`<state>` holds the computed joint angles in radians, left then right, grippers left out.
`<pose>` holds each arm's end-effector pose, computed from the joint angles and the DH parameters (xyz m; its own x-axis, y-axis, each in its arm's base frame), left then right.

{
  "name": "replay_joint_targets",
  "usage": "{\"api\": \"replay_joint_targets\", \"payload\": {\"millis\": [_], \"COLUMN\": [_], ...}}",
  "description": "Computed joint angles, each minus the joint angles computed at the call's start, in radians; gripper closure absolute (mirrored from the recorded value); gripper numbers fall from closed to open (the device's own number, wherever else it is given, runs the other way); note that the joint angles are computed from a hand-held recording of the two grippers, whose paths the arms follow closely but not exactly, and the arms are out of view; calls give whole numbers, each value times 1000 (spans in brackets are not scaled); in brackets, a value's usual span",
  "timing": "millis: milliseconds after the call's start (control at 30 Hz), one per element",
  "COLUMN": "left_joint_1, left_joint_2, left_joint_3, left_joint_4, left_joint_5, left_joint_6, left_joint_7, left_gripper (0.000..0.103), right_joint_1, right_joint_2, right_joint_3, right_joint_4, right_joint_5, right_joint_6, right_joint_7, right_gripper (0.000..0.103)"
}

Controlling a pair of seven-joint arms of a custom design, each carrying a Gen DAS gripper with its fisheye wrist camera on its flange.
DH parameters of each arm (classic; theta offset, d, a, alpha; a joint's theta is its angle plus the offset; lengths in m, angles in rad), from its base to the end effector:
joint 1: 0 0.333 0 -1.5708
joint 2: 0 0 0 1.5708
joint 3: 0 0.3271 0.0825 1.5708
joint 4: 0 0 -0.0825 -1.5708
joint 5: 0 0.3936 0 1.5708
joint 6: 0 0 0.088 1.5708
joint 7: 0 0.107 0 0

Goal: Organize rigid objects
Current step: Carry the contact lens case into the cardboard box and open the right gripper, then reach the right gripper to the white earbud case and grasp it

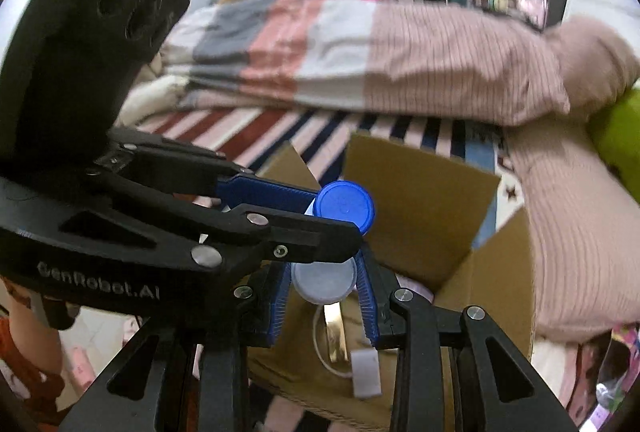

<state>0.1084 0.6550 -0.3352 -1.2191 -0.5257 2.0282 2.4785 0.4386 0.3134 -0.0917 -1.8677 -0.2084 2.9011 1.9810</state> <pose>0.7570 -0.1299 0.4432 -0.7741 -0.5354 0.3378 -0.6230 0.5498 -0.5564 0.6379 0.2502 0.4377 0.1624 -0.9840 -0.0732 -0.7450 -0.0737 -0.6629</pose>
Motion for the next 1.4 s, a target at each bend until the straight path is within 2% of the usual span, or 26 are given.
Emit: {"api": "replay_joint_targets", "payload": {"millis": [100,167,233,267,300,367,500,567,667,800,900,1067,1167,1267,1300,1367,1400], "left_joint_1": [-17,-4,21,27,36,43,90,108,139,172,204,239,253,275,281,289,292], "left_joint_2": [-5,-13,-37,-48,-64,-81,-137,-162,-176,-169,-124,-57,-34,-12,-7,-2,0], "left_joint_3": [11,2,-10,-11,-9,-2,11,22,39,55,62,61,51,38,33,28,26], "left_joint_4": [-7,-18,-53,-64,-81,-95,-160,-198,-227,-252,-233,-216,-223,-223,-224,-229,-230], "left_joint_5": [27,11,-23,-33,-44,-59,-127,-159,-195,-224,-235,-202,-183,-175,-175,-176,-176], "left_joint_6": [25,30,52,59,71,97,180,242,299,368,371,380,393,370,365,362,359], "left_joint_7": [-21,-13,22,34,47,60,111,132,156,166,146,110,100,92,94,92,88], "left_gripper": [76,54,44,44,43,39,37,37,37,37,32,32,32,32,32,32,32], "right_joint_1": [-49,-58,-48,-47,-45,-35,-19,-11,1,15,38,98,153,135,145,185,190], "right_joint_2": [7,13,11,8,3,0,-8,-7,19,101,182,326,405,463,486,533,547], "right_joint_3": [48,54,42,41,39,33,38,50,82,137,149,106,32,35,11,-75,-94], "right_joint_4": [15,25,22,16,8,4,0,7,52,170,273,432,506,550,574,619,633], "right_joint_5": [78,101,96,95,94,80,68,74,103,170,209,234,201,221,212,155,132], "right_joint_6": [-48,-75,-84,-79,-68,-62,5,49,71,38,-10,-94,-146,-186,-208,-261,-280], "right_joint_7": [-70,-91,-77,-75,-71,-58,-48,-68,-129,-235,-291,-263,-169,-105,-64,63,105], "right_gripper": [76,74,64,57,56,56,56,56,56,56,56,56,56,56,56,56,55]}}
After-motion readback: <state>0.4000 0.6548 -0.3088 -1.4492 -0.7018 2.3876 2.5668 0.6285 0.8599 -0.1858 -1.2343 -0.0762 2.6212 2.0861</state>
